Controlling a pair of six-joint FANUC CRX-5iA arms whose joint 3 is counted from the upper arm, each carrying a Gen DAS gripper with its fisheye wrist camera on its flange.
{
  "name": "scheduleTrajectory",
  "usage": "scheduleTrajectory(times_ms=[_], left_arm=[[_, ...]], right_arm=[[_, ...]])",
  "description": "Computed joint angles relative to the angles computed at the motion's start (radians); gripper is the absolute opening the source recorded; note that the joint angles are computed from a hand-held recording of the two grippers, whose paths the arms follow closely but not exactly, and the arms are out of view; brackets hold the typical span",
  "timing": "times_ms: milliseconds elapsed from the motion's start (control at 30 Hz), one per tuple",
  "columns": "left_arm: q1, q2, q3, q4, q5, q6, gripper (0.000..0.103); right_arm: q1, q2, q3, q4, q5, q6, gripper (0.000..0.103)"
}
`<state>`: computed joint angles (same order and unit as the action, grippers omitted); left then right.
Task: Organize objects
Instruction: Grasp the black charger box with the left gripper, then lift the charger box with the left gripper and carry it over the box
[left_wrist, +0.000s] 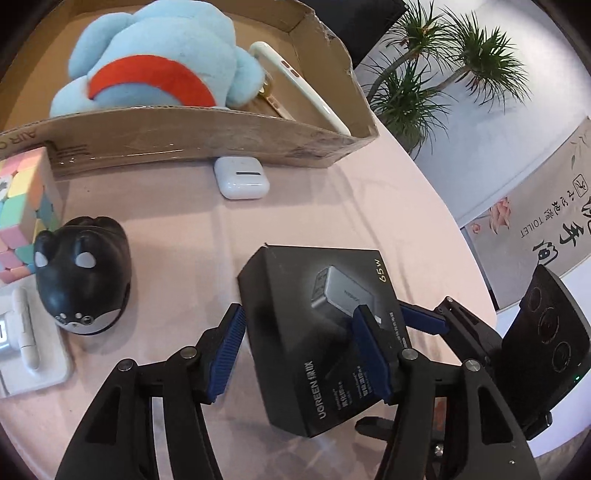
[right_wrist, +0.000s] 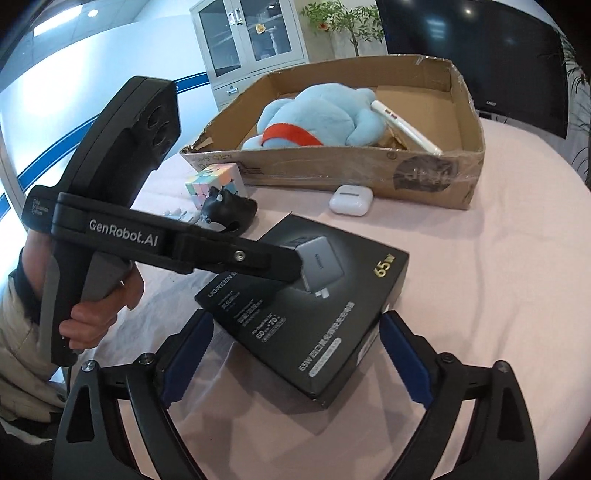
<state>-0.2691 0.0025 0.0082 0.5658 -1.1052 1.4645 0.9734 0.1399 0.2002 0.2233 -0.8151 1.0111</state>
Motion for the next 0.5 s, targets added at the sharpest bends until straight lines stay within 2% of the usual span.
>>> scheduleTrajectory(times_ms=[100,267,500], left_arm=[[-0.009,0.007,0.018,-0.014,-0.013,-0.006,0.059],[0.001,0.013,0.018,0.007,-0.030,-0.021,0.059],[-0.006,-0.003,0.006,-0.001,-0.014,-0.023,0.059]], right_arm=[[0.015,0.022,0.024,0.037,-0.066,0.008,0.088],[0.033,0.025,0.011,0.097,-0.083,-0.003,0.086],[0.064,0.031,-0.008,0.200,-0.108,-0.061,0.084]])
